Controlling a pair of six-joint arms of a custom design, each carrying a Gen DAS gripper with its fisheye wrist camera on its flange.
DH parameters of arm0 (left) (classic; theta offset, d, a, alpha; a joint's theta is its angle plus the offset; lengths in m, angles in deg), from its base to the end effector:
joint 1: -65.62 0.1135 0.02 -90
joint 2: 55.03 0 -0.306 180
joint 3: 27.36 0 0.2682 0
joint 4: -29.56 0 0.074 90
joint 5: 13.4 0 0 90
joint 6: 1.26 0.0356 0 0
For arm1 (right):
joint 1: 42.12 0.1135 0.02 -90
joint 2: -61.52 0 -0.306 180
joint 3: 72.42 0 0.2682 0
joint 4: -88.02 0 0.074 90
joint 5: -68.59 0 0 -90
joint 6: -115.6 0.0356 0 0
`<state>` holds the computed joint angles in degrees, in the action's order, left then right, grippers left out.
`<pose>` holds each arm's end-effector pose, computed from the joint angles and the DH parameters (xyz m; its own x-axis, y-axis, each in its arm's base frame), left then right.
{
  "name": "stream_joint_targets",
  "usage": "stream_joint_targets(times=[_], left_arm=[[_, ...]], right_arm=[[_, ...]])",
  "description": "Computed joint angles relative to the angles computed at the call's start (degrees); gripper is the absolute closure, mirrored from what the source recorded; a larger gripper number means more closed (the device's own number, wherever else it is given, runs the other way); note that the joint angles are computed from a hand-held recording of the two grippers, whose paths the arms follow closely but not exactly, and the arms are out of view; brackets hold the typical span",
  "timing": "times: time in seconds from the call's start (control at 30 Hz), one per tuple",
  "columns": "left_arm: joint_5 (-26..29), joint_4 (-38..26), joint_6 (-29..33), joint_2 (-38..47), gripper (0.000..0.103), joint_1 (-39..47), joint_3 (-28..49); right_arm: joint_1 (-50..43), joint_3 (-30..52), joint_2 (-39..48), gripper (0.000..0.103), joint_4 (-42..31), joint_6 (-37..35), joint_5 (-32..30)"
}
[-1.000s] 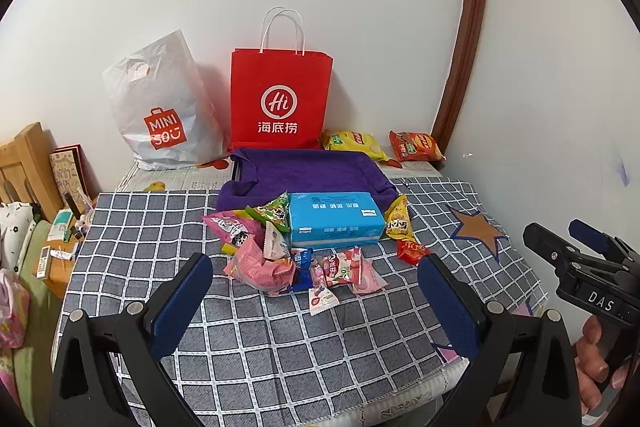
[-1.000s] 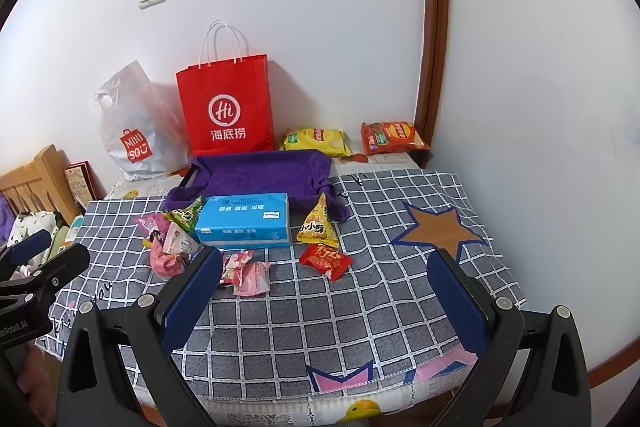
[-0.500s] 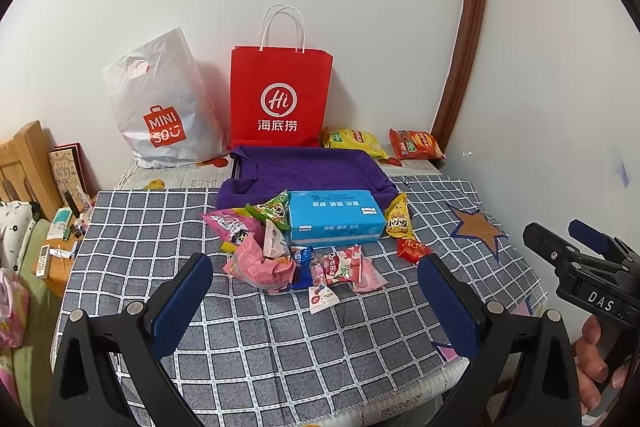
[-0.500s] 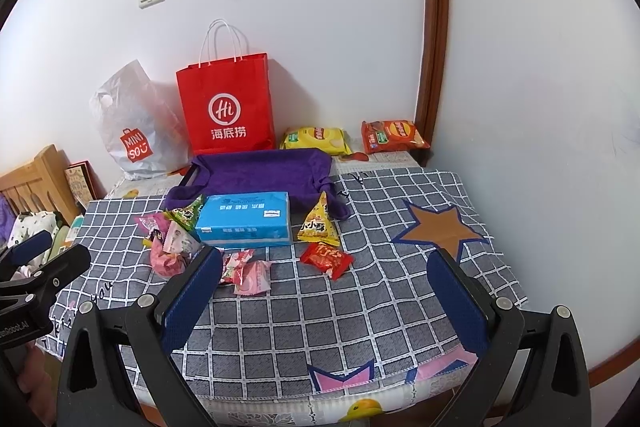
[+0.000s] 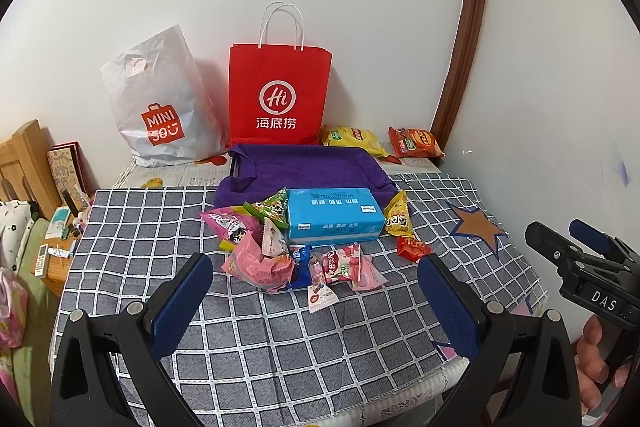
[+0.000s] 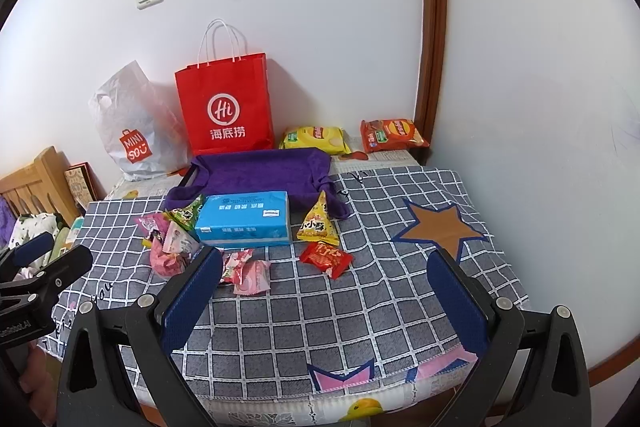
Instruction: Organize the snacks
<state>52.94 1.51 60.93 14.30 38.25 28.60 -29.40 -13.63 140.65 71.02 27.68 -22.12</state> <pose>0.2311 -0.1036 0.2673 -0.5914 -0.1750 -0.7871 -0.1380 0.9837 -0.1150 0.2934 0.0667 0.2543 -0.5996 -0.0981 -0.7943 -0.2082 0.9774 0.0364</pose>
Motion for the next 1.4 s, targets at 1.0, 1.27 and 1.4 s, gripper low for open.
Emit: stream_joint_targets(times=[1.0, 1.27, 1.4], left_arm=[[11.37, 9.99, 2.82, 15.52, 0.001, 12.32, -2.14], [15.19, 13.34, 3.60, 22.99, 0.004, 17.95, -2.18], [16.11, 14.28, 4.20, 26.90, 0.007, 20.28, -1.21]], right_arm=[[-0.87, 2.99, 18.93, 0.004, 8.07, 0.99, -2.63], [-2.39, 7.09, 28.77, 0.012, 9.84, 1.61, -3.69], [-2.28, 10.14, 33.45, 0.015, 9.44, 0.58, -3.17]])
